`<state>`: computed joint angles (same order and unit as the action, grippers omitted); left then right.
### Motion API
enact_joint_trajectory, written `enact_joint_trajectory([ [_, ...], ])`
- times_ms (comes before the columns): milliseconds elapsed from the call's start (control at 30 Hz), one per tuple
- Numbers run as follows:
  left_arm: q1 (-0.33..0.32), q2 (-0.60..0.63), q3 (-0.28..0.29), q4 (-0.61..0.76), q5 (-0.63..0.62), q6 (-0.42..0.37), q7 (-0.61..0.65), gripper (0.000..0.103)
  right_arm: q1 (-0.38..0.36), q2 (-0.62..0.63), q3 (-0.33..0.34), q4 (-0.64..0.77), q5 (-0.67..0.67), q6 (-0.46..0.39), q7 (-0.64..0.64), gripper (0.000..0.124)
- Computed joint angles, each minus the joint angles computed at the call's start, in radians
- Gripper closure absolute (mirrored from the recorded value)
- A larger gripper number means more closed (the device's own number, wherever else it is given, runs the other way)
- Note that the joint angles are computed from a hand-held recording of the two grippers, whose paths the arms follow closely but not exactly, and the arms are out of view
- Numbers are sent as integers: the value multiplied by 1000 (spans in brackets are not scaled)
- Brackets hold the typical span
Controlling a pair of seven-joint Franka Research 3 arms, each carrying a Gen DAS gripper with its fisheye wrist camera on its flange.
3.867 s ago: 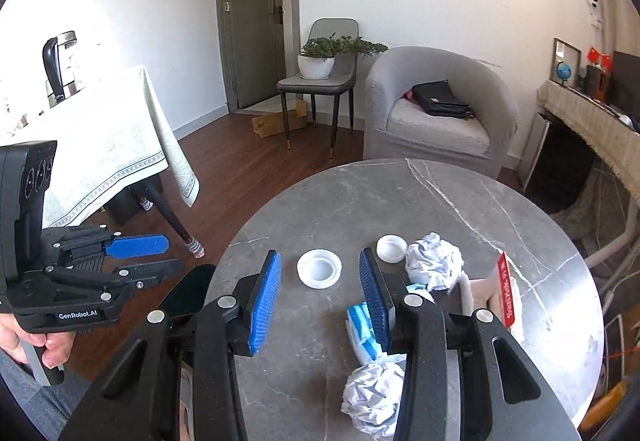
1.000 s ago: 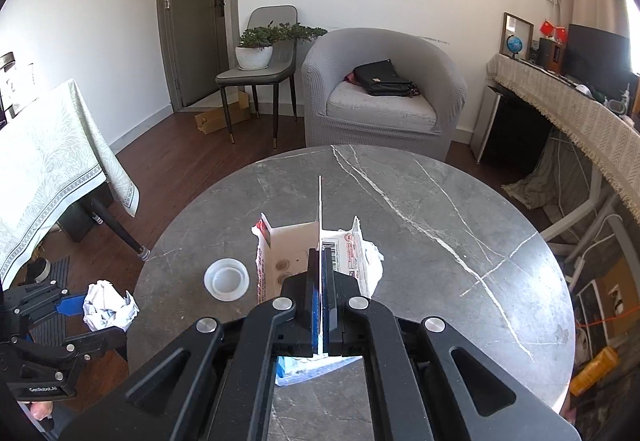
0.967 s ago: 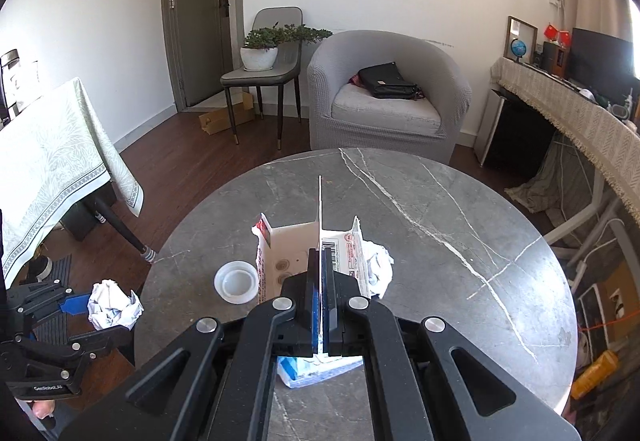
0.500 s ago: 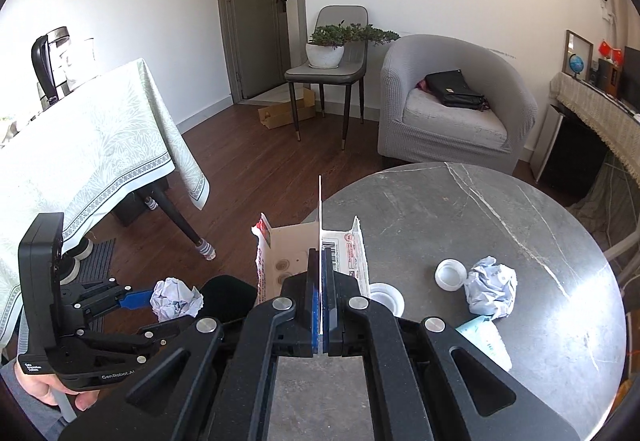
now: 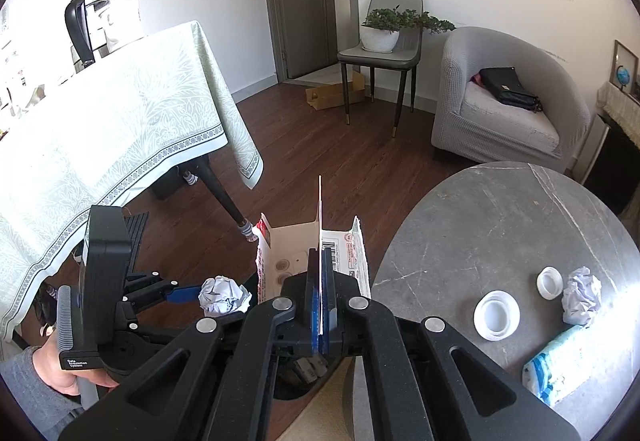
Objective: Collect trash
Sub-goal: 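Carry the foil paper and SanDisk box over the green bin with both tools, then open the left tool over the bin while the right tool releases the SanDisk box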
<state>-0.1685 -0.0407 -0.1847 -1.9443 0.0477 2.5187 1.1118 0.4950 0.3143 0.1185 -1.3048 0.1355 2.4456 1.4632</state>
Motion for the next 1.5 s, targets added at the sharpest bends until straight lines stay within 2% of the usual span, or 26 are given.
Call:
enact_joint_trajectory([
  [300,19,29,10,-23,-30,-78,22,50,41,99,10,130,-1,-97,0,123],
  [433,30,32,16,-53,-88,-61,54,47,64,166,6,222,-8,-160,9,123],
  [533,34,23,16,-70,-98,-50,49,42,80,209,1,275,-18,-202,12,123],
  [700,38,-4,21,-91,-104,-27,60,40,100,266,-12,333,-31,-245,23,123],
  [1000,47,-66,33,-124,-66,-37,40,51,123,375,-30,464,-50,-325,48,123],
  [1067,51,-80,35,-126,-45,-42,22,59,126,393,-31,485,-50,-350,49,124],
  [1133,52,-98,40,-133,-44,-32,16,61,128,414,-27,513,-44,-376,44,124],
  [1333,46,-131,48,-135,-50,-6,25,77,138,419,-34,505,-51,-405,32,123],
  [1500,39,-146,41,-119,-31,-2,16,81,145,433,-46,512,-68,-445,39,123],
])
